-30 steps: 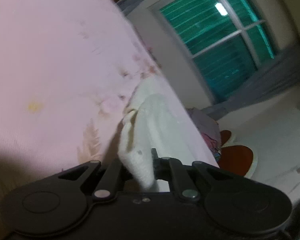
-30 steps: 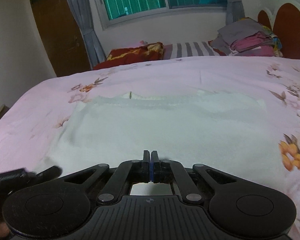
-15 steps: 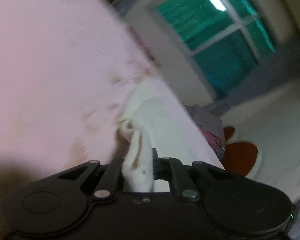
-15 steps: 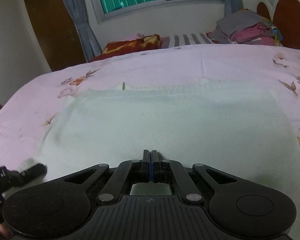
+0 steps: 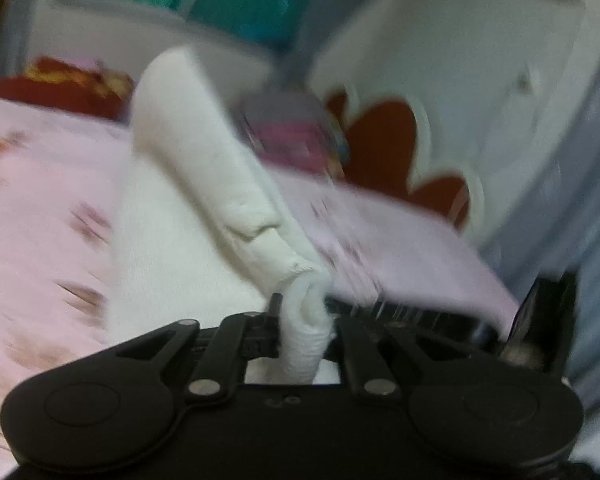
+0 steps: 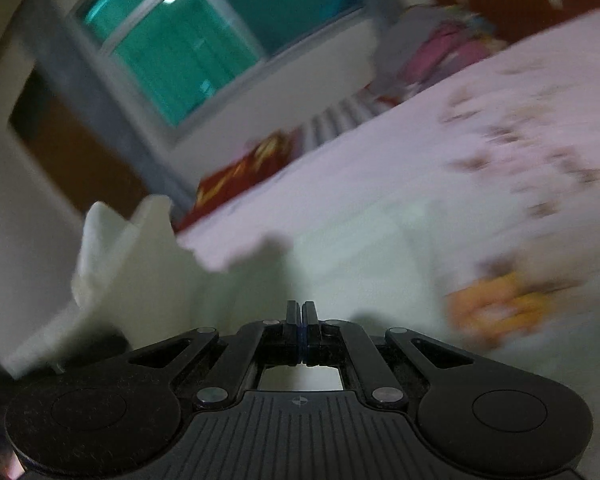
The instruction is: Fold small clothes
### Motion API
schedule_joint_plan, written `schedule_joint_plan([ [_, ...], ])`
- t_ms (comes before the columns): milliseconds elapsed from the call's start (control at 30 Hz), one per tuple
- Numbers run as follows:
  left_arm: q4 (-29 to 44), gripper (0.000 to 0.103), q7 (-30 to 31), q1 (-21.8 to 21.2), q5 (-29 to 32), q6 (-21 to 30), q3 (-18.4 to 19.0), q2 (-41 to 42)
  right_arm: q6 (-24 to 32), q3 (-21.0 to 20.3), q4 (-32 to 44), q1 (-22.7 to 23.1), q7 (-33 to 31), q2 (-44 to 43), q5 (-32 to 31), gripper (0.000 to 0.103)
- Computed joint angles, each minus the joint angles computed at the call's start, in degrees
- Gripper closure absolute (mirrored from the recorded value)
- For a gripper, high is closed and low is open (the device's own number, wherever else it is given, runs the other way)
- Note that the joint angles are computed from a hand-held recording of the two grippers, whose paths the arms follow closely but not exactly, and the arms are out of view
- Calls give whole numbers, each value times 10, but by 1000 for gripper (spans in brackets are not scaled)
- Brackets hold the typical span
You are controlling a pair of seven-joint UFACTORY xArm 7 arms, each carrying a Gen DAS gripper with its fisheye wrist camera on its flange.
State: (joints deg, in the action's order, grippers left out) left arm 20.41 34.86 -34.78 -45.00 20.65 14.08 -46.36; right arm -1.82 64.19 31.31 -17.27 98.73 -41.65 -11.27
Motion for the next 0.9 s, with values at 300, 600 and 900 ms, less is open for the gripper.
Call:
schedule_joint_plan([
  [300,-2,67,-14,69,2,51,-22,6,16,-226,-151,218,-49,-82,10,46],
  [600,62,71,31,99,-12,-1,31,132,-88,-159,-102,155,-103,48,36,46],
  [900,80,71,43,148,-4,9,-28,188,-49,-91,-25,73,-200,157,34,63],
])
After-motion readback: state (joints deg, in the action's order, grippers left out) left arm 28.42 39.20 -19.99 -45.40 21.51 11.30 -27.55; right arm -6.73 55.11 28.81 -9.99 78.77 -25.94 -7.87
